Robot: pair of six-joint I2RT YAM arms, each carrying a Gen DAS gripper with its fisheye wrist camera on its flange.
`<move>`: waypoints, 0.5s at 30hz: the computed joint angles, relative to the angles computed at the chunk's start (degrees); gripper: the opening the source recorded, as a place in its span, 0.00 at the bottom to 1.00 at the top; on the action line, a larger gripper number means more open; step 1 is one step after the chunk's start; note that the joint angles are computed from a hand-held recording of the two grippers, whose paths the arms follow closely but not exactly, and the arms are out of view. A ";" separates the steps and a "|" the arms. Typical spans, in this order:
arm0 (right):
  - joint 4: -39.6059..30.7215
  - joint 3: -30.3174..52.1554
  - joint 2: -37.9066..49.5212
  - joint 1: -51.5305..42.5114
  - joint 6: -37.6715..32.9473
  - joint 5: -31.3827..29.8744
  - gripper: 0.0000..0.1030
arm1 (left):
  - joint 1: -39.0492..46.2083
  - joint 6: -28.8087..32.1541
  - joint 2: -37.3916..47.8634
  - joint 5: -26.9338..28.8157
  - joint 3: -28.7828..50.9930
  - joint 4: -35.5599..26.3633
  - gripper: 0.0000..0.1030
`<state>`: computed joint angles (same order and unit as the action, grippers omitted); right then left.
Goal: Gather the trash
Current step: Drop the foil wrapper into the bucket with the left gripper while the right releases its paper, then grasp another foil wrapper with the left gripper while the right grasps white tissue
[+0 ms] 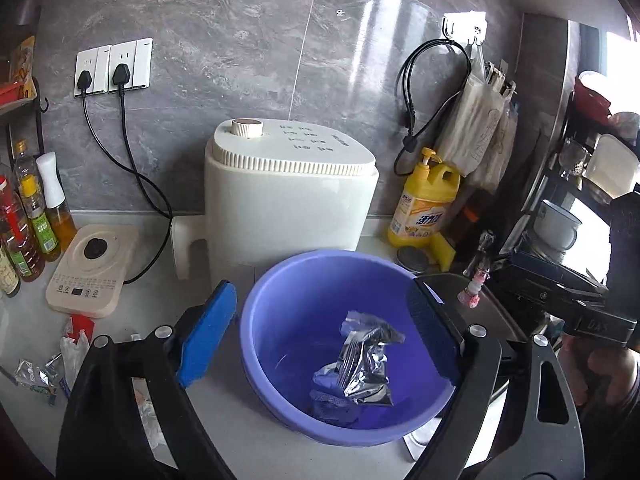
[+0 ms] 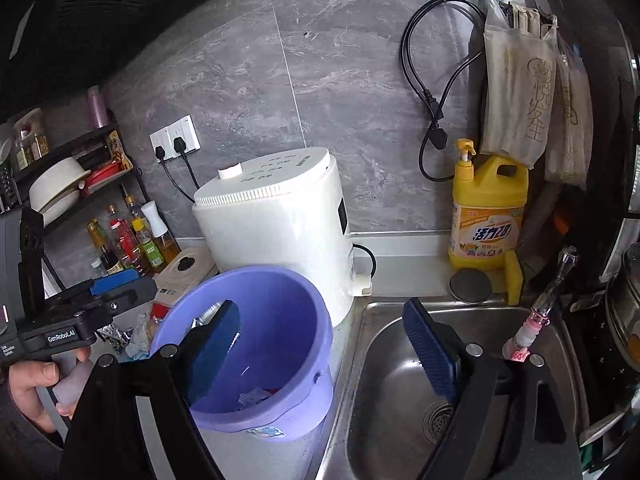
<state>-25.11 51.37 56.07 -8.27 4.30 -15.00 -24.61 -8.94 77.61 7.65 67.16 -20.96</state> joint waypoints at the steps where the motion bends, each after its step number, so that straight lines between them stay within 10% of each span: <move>1: 0.02 0.11 0.08 -0.19 -0.09 -0.58 0.80 | 0.65 -0.07 -0.34 -0.40 -0.03 -0.84 0.84; 15: 4.44 2.55 3.61 23.12 8.38 13.94 0.91 | 24.77 9.83 -9.82 10.02 -6.79 -5.95 0.92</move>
